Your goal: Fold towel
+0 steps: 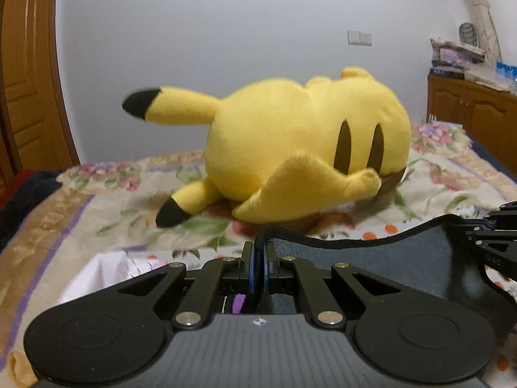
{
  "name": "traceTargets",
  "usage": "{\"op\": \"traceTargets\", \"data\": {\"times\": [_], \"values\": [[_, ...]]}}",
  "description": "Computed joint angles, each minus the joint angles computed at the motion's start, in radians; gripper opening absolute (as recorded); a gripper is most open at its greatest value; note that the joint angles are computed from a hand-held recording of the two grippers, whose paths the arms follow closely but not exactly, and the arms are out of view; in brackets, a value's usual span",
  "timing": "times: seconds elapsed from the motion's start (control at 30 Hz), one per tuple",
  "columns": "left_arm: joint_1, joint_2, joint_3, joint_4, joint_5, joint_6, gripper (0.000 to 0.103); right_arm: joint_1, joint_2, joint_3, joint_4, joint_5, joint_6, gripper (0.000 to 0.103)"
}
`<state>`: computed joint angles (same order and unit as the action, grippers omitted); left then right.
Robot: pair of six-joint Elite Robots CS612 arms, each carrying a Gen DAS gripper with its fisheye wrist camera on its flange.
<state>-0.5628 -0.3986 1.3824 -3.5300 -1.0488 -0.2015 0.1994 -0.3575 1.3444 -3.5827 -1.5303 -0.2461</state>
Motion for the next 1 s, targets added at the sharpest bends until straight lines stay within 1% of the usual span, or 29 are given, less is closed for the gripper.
{"op": "traceTargets", "data": {"times": [0.17,0.37,0.43,0.47,0.53,0.57,0.63,0.73,0.93,1.0], "values": [[0.002,0.019,-0.018,0.041,0.001,-0.034,0.006,0.006,0.01,-0.01,0.034,-0.017,0.038,0.004],[0.002,0.029,-0.032,0.066,0.01,-0.026,0.007,0.014,0.013,-0.013,0.047,-0.049,0.046,0.005],[0.003,0.032,-0.037,0.069,0.009,-0.022,0.007,0.016,0.013,-0.014,0.04,-0.056,0.042,0.006],[0.004,0.031,-0.038,0.072,0.003,-0.024,0.009,0.016,0.012,-0.014,0.041,-0.056,0.047,0.012],[0.004,0.031,-0.037,0.07,-0.009,-0.029,0.012,0.015,0.009,-0.011,0.045,-0.052,0.058,0.018],[0.003,0.031,-0.035,0.068,-0.013,-0.029,0.014,0.015,0.009,-0.01,0.045,-0.051,0.057,0.031],[0.002,0.03,-0.03,0.062,-0.021,-0.039,0.017,0.015,0.007,-0.002,0.033,-0.042,0.052,0.045],[-0.003,0.026,-0.02,0.074,-0.035,-0.051,0.021,0.015,0.001,0.016,0.018,-0.032,0.051,0.045],[-0.017,0.01,0.022,0.055,-0.059,-0.045,0.035,0.014,-0.026,0.081,-0.011,0.02,0.076,0.045],[-0.022,0.003,0.038,0.051,-0.064,-0.048,0.042,0.014,-0.035,0.106,-0.021,0.035,0.085,0.045]]}}
